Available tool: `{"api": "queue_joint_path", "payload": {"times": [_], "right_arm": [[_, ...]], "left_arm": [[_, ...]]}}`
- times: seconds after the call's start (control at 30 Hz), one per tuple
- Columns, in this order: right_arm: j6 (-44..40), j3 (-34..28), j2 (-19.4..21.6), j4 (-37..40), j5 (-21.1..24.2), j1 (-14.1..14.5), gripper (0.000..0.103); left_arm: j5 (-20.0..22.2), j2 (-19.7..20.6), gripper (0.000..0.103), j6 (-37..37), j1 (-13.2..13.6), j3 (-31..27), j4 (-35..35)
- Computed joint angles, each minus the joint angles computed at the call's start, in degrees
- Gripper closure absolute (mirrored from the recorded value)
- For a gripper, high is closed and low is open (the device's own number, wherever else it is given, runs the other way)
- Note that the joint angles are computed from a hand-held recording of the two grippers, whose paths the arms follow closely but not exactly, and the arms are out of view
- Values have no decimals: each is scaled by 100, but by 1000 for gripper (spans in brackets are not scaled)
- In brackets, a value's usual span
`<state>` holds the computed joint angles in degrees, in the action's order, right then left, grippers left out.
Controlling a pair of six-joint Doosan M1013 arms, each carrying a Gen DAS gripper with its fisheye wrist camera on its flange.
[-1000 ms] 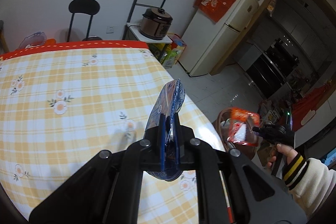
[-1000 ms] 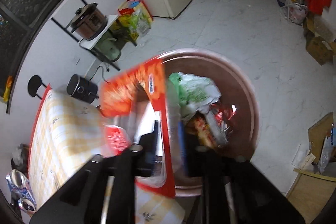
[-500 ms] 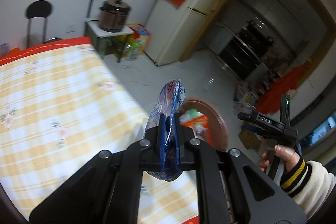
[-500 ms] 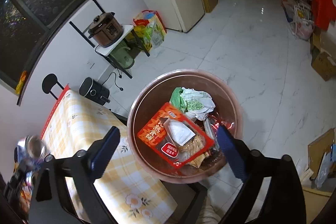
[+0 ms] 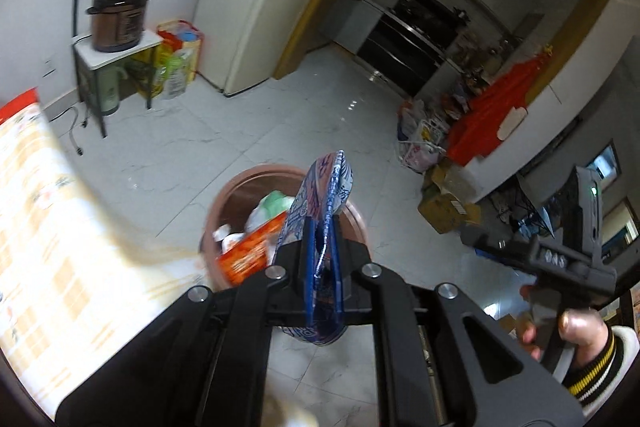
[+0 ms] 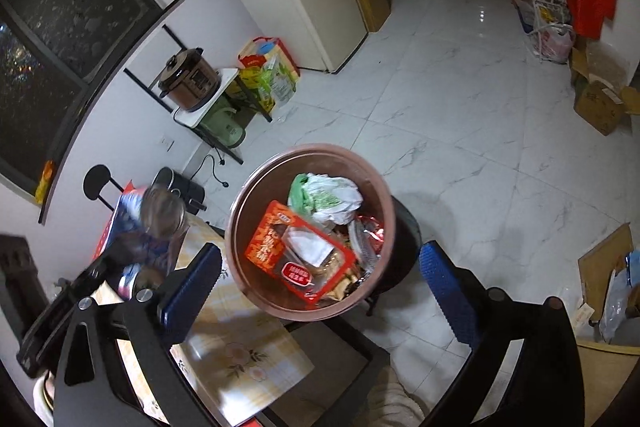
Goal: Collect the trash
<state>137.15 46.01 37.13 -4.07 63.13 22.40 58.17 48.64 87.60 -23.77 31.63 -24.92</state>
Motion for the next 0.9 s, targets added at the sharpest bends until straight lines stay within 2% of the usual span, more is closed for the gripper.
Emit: {"api": "queue_joint_path", "payload": {"times": [0.03, 0.07, 0.1, 0.2, 0.27, 0.3, 0.33, 0.37, 0.47, 0.63, 0.77, 0.9], "right_arm": [[17, 52, -37, -32, -23, -12, 5], [40, 118, -78, -72, -50, -27, 5], [46, 149, -96, -81, -58, -39, 5], [76, 246, -149, -97, -92, -67, 5], [78, 247, -151, -152, -64, -62, 5], [77, 232, -151, -182, -43, -54, 5], [79, 203, -144, -227, -20, -35, 5], [80, 173, -132, -262, 2, -15, 5], [23, 53, -108, -402, 80, 73, 5], [-11, -254, -52, -911, 212, 357, 5], [-109, -680, 65, -1422, 457, 695, 5], [-263, -1005, 116, -2014, 505, 1144, 5]], "left_arm": [[47, 94, 75, 42, -23, -178, -3], [64, 207, 50, 51, -59, -402, 96], [13, 243, 44, 30, -84, -482, 230], [173, 400, 42, -69, -88, -868, 452], [197, 391, 38, -129, -70, -926, 575], [107, 289, 34, -97, -56, -763, 630], [-9, 149, 25, -106, -48, -544, 765], [-100, 39, 23, -112, -40, -367, 869], [-217, -243, 19, -160, 8, 60, 1102], [-740, -970, 10, -144, 165, 1159, 1335], [-1113, -1626, 6, -185, 327, 2058, 1418], [-1419, -2259, 6, -325, 497, 2872, 1630]]}}
